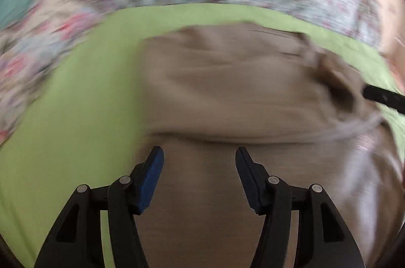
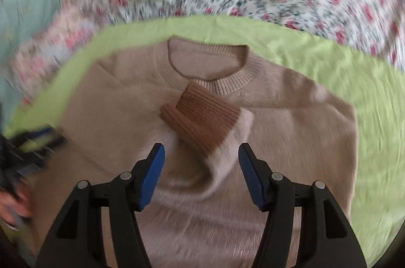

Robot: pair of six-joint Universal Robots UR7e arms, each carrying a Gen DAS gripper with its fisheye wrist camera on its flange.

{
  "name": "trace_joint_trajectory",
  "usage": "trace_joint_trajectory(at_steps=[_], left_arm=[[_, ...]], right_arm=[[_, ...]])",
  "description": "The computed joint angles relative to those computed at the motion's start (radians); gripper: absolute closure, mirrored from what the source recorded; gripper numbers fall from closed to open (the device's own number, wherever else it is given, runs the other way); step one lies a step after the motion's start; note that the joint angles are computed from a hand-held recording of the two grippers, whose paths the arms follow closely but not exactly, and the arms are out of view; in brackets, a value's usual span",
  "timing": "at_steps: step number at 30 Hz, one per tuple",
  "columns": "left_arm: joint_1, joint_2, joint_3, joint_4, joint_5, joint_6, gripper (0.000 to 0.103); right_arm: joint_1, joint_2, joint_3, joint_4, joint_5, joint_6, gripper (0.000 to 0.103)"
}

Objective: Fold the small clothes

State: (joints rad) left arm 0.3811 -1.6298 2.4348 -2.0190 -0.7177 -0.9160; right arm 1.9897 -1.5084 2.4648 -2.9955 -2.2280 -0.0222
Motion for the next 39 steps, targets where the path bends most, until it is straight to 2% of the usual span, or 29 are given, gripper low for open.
trace_joint_trajectory(at_steps=[1, 3, 6, 8, 9, 11, 12, 14, 15, 17, 19, 20, 21, 22, 24, 26, 27, 29, 31, 32, 34, 36, 37, 38, 39], left_arm=[[0.015, -0.016, 0.000, 0.025, 0.016, -0.014, 0.043], [0.061, -0.027, -0.004, 0.031, 0.023, -0.005, 0.043], [0.119, -0.001, -0.015, -0.022, 0.021, 0.035, 0.042], [0.125, 0.017, -0.022, -0.041, 0.046, 0.041, 0.042], [0.132, 0.036, -0.033, -0.051, 0.057, 0.038, 0.043], [0.149, 0.055, -0.040, -0.082, 0.056, 0.042, 0.043], [0.151, 0.053, -0.037, -0.093, 0.053, 0.038, 0.043], [0.151, 0.059, -0.037, -0.094, 0.061, 0.030, 0.043], [0.148, 0.066, -0.039, -0.093, 0.064, 0.023, 0.043], [0.141, 0.055, -0.035, -0.082, 0.060, 0.010, 0.043], [0.150, 0.045, -0.030, -0.105, 0.051, 0.015, 0.042], [0.156, 0.038, -0.026, -0.121, 0.046, 0.018, 0.042], [0.158, 0.034, -0.024, -0.131, 0.042, 0.015, 0.042], [0.165, 0.027, -0.020, -0.151, 0.036, 0.014, 0.042], [0.180, 0.011, -0.010, -0.201, 0.018, 0.023, 0.042], [0.191, -0.001, -0.001, -0.240, 0.005, 0.028, 0.042], [0.196, -0.003, 0.001, -0.256, -0.001, 0.034, 0.042], [0.198, -0.002, 0.003, -0.269, -0.002, 0.039, 0.042], [0.197, 0.003, 0.001, -0.270, -0.001, 0.039, 0.042], [0.198, 0.005, 0.001, -0.273, -0.002, 0.041, 0.042], [0.199, 0.002, 0.004, -0.281, -0.004, 0.046, 0.042], [0.199, 0.001, 0.008, -0.293, -0.007, 0.048, 0.042], [0.199, 0.001, 0.009, -0.293, -0.006, 0.046, 0.042], [0.198, 0.003, 0.009, -0.292, -0.006, 0.044, 0.042], [0.198, 0.005, 0.007, -0.289, -0.004, 0.042, 0.042]], right_arm=[[-0.008, 0.046, -0.016, 0.001, -0.036, -0.007, 0.054], [-0.034, 0.054, -0.021, 0.005, -0.045, 0.024, 0.094], [-0.070, -0.070, 0.042, -0.139, 0.057, 0.049, 0.095], [-0.082, -0.163, 0.093, -0.211, 0.061, 0.099, 0.095], [-0.103, -0.208, 0.116, -0.210, 0.075, 0.129, 0.094], [-0.192, -0.293, 0.148, -0.104, 0.159, 0.151, 0.094], [-0.247, -0.321, 0.162, -0.047, 0.211, 0.155, 0.094], [-0.306, -0.343, 0.184, 0.002, 0.254, 0.173, 0.089], [-0.334, -0.363, 0.201, 0.012, 0.281, 0.183, 0.084], [-0.418, -0.434, 0.239, -0.003, 0.399, 0.187, 0.078], [-0.445, -0.487, 0.261, -0.007, 0.441, 0.201, 0.064], [-0.449, -0.497, 0.265, -0.019, 0.444, 0.205, 0.063], [-0.452, -0.499, 0.265, -0.031, 0.439, 0.205, 0.063], [-0.428, -0.470, 0.252, -0.047, 0.410, 0.211, 0.070], [-0.412, -0.454, 0.229, -0.046, 0.403, 0.185, 0.094], [-0.375, -0.447, 0.227, -0.130, 0.401, 0.141, 0.094], [-0.339, -0.428, 0.216, -0.148, 0.348, 0.130, 0.094], [-0.338, -0.419, 0.202, -0.095, 0.307, 0.141, 0.093], [-0.365, -0.420, 0.202, -0.008, 0.266, 0.174, 0.083], [-0.366, -0.424, 0.203, 0.018, 0.234, 0.190, 0.083], [-0.362, -0.474, 0.236, -0.004, 0.207, 0.204, 0.083], [-0.268, -0.464, 0.231, -0.016, 0.057, 0.246, 0.083], [-0.225, -0.452, 0.230, -0.049, 0.010, 0.244, 0.082], [-0.196, -0.443, 0.229, -0.083, 0.006, 0.222, 0.082], [-0.191, -0.439, 0.225, -0.087, 0.044, 0.189, 0.079]])
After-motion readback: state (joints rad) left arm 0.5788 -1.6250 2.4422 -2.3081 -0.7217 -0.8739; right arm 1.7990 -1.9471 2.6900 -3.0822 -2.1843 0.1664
